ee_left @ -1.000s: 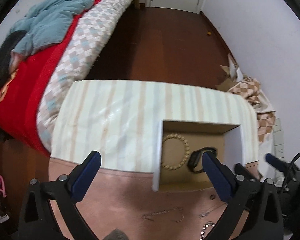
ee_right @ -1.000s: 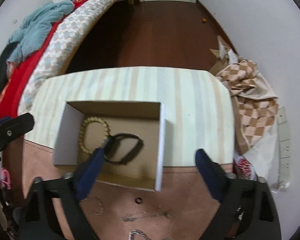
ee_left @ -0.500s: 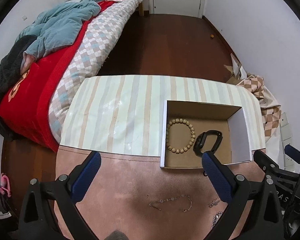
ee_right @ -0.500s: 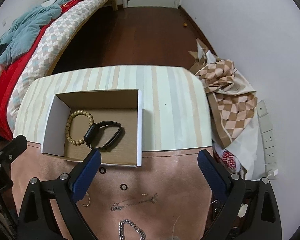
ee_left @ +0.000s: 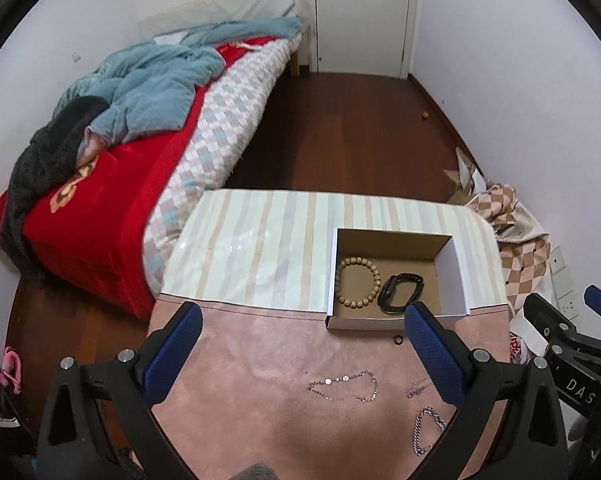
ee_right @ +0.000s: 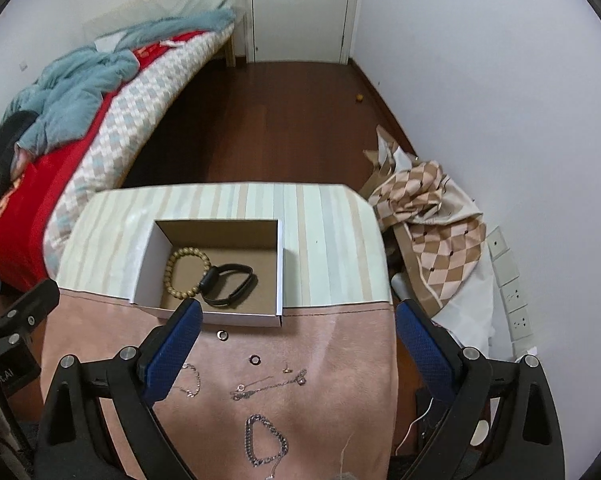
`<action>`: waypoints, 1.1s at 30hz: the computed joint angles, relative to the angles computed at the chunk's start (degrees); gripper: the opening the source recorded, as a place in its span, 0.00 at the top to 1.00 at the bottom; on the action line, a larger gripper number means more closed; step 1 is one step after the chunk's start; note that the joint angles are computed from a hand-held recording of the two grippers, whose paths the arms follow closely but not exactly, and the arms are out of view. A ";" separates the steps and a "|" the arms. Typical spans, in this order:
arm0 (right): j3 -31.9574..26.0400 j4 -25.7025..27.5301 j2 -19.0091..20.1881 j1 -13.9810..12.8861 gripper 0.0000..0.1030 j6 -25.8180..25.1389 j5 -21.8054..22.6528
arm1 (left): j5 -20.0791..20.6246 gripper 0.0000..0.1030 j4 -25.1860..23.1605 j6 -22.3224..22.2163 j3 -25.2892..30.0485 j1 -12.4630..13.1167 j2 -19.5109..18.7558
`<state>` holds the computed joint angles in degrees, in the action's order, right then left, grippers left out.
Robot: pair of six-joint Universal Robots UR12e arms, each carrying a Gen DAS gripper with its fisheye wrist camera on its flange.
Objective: Organize jewelry
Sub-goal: 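Lift both tools away from the box back over the table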
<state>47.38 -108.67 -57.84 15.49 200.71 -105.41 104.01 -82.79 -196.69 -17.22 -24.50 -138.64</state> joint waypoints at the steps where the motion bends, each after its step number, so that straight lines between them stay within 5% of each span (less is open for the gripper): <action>1: 0.60 -0.69 -0.59 0.11 0.04 0.00 -0.11 | 0.33 0.00 0.87 0.00 -0.98 -0.18 0.63; 10: 5.16 -5.61 -5.08 1.23 0.04 -0.21 -2.29 | 1.10 0.00 8.27 0.44 -10.14 -1.01 6.55; 23: 9.51 -8.07 -9.06 1.67 0.04 1.54 -2.78 | -0.29 0.00 11.15 -1.43 -16.17 -1.48 10.38; 33: 19.07 -5.91 -10.91 -0.19 0.04 5.98 7.06 | 0.72 0.00 10.72 -3.98 -27.09 -0.85 13.42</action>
<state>66.45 -114.58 -68.75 15.30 206.69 -98.35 104.73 -72.07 -200.67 -44.31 -25.35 -125.23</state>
